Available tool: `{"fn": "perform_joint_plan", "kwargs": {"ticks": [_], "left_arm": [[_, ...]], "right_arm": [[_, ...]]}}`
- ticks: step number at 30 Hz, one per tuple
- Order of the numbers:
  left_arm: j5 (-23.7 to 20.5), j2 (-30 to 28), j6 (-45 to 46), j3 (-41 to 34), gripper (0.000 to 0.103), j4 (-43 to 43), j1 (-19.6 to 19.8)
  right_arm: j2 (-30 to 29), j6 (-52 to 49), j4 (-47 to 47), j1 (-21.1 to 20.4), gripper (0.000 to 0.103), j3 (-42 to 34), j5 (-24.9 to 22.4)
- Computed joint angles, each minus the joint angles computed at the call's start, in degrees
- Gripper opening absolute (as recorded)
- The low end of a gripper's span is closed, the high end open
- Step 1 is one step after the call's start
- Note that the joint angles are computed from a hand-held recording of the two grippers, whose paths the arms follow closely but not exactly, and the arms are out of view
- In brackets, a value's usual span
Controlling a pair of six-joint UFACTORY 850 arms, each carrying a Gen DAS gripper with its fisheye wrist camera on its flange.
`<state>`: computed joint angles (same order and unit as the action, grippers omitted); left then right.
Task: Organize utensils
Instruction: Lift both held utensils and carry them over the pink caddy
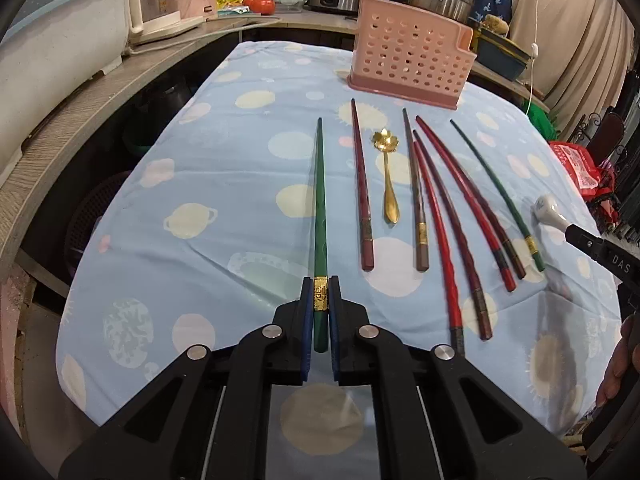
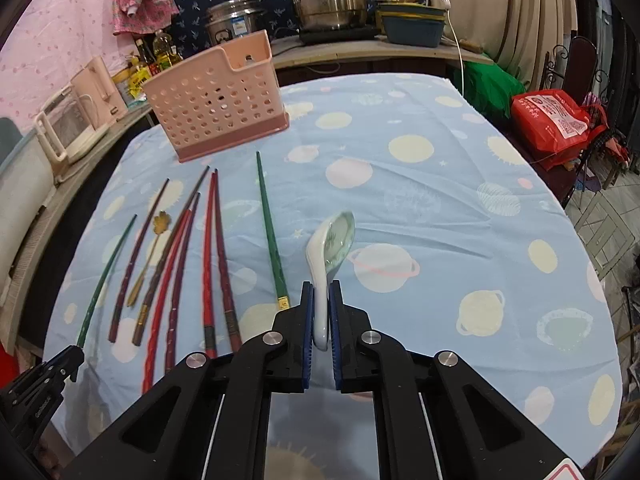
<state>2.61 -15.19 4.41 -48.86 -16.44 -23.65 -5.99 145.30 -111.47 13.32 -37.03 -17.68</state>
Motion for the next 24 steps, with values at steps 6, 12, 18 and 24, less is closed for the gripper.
{"fn": "perform_joint_plan", "kwargs": {"ticks": [6, 12, 18, 24], "left_arm": [[1.15, 3.85, -0.12, 1.99, 0.007, 0.21, -0.29], [2.73, 7.4, 3.93, 3.34, 0.007, -3.61, -0.57], [3.47, 9.88, 2.86, 3.19, 0.007, -2.08, -0.19], [3.75, 10.48, 5.49, -0.34, 0.007, -2.87, 0.2]], "right_arm": [[4.34, 0.34, -0.21, 1.06, 0.007, 1.87, -0.73], [8.14, -0.87, 0.65, 2.05, 0.006, 3.15, -1.74], [11.2, -1.69, 0.89, 2.67, 0.006, 3.79, -2.08], [12.14, -0.75, -2.5, 1.33, 0.006, 2.01, -0.03]]}}
